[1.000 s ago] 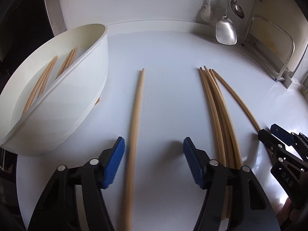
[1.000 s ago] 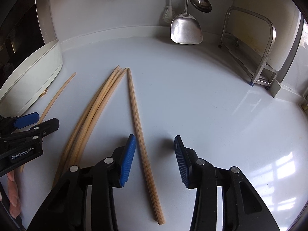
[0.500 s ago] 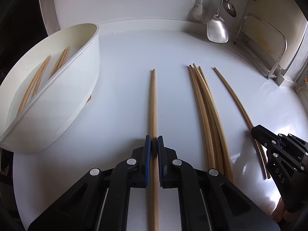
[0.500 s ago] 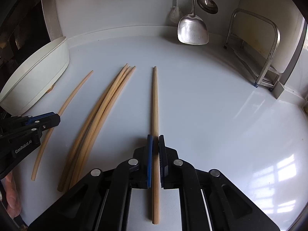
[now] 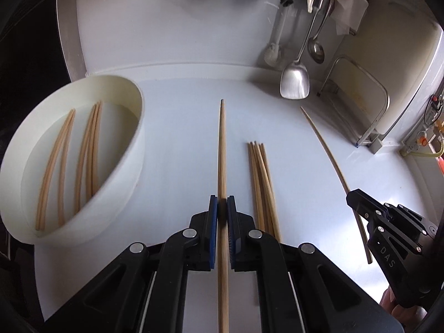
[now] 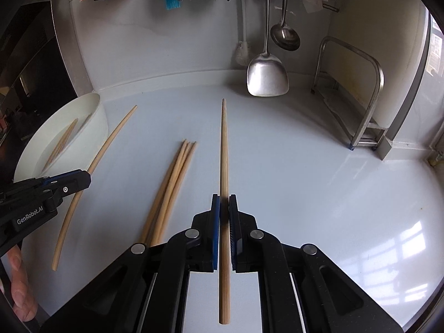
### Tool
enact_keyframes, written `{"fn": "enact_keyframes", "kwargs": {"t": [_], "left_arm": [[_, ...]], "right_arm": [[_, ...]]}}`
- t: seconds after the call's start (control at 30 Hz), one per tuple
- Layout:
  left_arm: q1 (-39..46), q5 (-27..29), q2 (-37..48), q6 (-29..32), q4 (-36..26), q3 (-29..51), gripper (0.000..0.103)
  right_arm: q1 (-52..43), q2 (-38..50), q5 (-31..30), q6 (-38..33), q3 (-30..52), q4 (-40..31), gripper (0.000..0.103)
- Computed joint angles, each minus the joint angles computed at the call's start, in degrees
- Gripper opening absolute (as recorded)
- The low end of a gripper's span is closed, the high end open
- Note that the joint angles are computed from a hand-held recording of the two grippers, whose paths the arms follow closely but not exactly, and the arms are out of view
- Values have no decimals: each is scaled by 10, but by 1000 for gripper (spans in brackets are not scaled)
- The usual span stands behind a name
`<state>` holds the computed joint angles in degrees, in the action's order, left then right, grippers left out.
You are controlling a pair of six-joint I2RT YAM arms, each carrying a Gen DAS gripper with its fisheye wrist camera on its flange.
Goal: Organize utensils
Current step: 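Carry both held chopsticks over the white basin with both grippers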
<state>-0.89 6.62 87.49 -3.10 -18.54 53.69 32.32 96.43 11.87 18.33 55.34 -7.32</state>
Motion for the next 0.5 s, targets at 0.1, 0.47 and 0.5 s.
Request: {"fn": "enact_keyframes", "kwargs": {"t": [0.1, 0.47, 0.5], "left_arm": [[28, 10, -10, 20, -38, 38, 7], [230, 52, 53, 151, -158, 187, 7], [244, 54, 66, 159, -162, 200, 7]], "right_arm": [[13, -10, -3, 14, 37, -35, 6], [113, 160, -30, 56, 355, -158, 6], [121, 190, -36, 60, 399, -176, 6]]}}
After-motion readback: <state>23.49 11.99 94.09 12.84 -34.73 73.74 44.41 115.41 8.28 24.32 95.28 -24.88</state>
